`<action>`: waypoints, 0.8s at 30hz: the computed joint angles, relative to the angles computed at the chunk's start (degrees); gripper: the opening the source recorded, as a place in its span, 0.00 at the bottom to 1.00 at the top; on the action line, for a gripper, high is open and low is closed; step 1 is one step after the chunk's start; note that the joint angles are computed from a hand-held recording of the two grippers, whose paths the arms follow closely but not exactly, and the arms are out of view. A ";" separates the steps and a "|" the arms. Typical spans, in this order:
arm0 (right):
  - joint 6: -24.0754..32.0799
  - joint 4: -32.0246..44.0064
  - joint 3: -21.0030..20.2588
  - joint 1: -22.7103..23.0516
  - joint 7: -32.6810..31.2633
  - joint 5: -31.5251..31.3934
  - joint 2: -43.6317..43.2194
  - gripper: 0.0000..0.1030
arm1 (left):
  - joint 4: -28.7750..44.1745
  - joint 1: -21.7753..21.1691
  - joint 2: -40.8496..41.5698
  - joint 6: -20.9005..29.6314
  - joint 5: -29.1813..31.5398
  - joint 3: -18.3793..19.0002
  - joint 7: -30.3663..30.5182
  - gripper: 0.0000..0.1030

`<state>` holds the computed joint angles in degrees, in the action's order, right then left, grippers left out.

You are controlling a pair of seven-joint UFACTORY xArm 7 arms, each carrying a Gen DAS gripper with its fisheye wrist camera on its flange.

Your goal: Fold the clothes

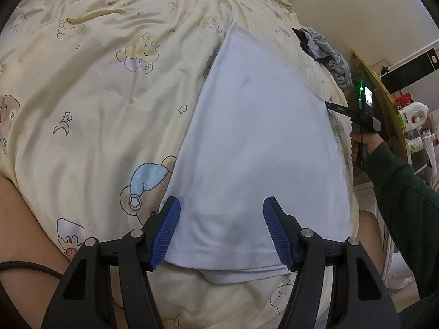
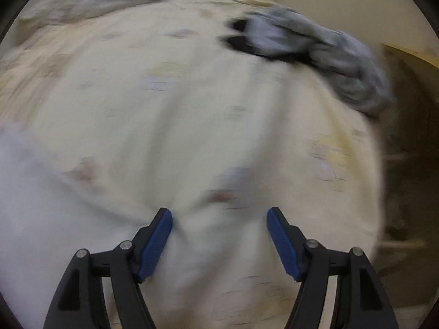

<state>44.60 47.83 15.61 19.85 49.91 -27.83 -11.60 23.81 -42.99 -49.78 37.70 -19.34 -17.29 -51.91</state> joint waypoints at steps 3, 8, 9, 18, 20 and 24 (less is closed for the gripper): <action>-5.64 -3.09 -1.44 0.26 -1.35 4.84 -4.22 0.66 | 0.04 -0.07 0.51 -0.22 0.18 0.12 0.45 0.66; -9.46 -0.85 2.01 1.85 -6.16 5.86 -2.67 0.66 | -0.37 -0.34 0.36 -0.48 -0.09 0.43 0.73 0.66; -9.31 0.67 2.83 2.22 -6.78 5.02 -0.74 0.66 | -0.40 -0.37 0.33 -0.42 -0.15 0.52 0.77 0.66; -1.45 9.31 -1.44 3.83 -1.15 -2.28 8.95 0.66 | -1.21 -0.17 -3.06 1.03 -0.58 0.89 0.72 0.66; -5.29 6.03 -2.67 3.45 -3.05 2.29 4.56 0.66 | -1.60 -0.03 -3.27 0.51 -0.81 1.08 0.76 0.66; -4.24 -0.24 -0.39 5.63 -9.90 9.82 -4.59 0.66 | -1.87 0.04 -3.68 0.37 -0.84 1.31 1.17 0.66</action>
<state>40.35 47.59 15.22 25.48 40.00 -18.02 -16.20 21.94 -42.95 -53.47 38.07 -20.18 -15.99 -50.74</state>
